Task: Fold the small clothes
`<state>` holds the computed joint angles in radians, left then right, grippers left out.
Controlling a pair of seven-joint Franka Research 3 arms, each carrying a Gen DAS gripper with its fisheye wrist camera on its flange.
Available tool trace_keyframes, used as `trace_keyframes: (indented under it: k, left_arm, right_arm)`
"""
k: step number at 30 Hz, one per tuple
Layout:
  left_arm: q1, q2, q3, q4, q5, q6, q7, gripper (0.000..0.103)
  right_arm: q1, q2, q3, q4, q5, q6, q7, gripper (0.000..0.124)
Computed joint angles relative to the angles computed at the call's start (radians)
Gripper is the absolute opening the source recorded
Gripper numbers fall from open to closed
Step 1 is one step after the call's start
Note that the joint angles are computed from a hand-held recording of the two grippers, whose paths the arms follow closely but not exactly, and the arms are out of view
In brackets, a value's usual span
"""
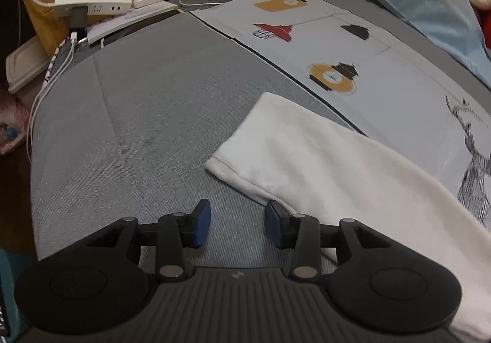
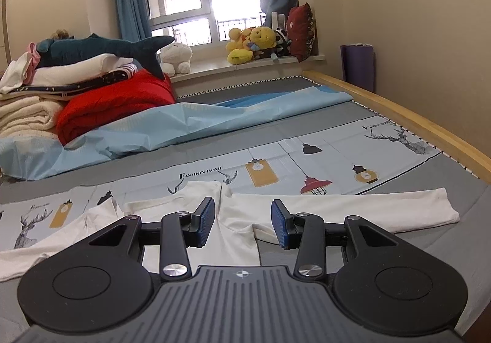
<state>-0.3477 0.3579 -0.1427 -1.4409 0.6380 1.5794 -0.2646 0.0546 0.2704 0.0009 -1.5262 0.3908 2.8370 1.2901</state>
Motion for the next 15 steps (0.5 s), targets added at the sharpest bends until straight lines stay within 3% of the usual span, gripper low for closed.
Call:
trace_keyframes:
  k: [1,3,4,5,11,15]
  left_arm:
    - [0.002,-0.004,0.002,-0.008,0.001,0.008,-0.011,0.044]
    - [0.000,-0.004,0.003,-0.011,0.012,0.018,-0.018,0.030]
    - [0.001,0.003,0.002,-0.004,0.018,0.028,-0.003,0.008]
    - [0.002,0.007,0.000,0.003,0.022,0.035,0.019,0.000]
    - [-0.055,0.051,0.011,0.104,0.133,-0.001,0.095,0.000]
    - [-0.111,0.110,0.029,0.221,0.228,0.003,0.177,0.000]
  right_arm:
    - [0.000,0.002,-0.001,0.005,-0.005,-0.009,-0.003,0.042]
    - [0.003,0.012,-0.009,0.020,-0.025,-0.031,0.001,0.042]
    - [0.006,0.017,-0.015,0.029,-0.039,-0.042,0.009,0.042]
    - [0.010,0.025,-0.023,0.040,-0.056,-0.054,0.023,0.042]
    - [0.039,0.074,-0.052,0.088,-0.134,-0.061,0.154,0.042]
    - [0.046,0.126,-0.024,0.141,-0.150,-0.101,0.144,0.042]
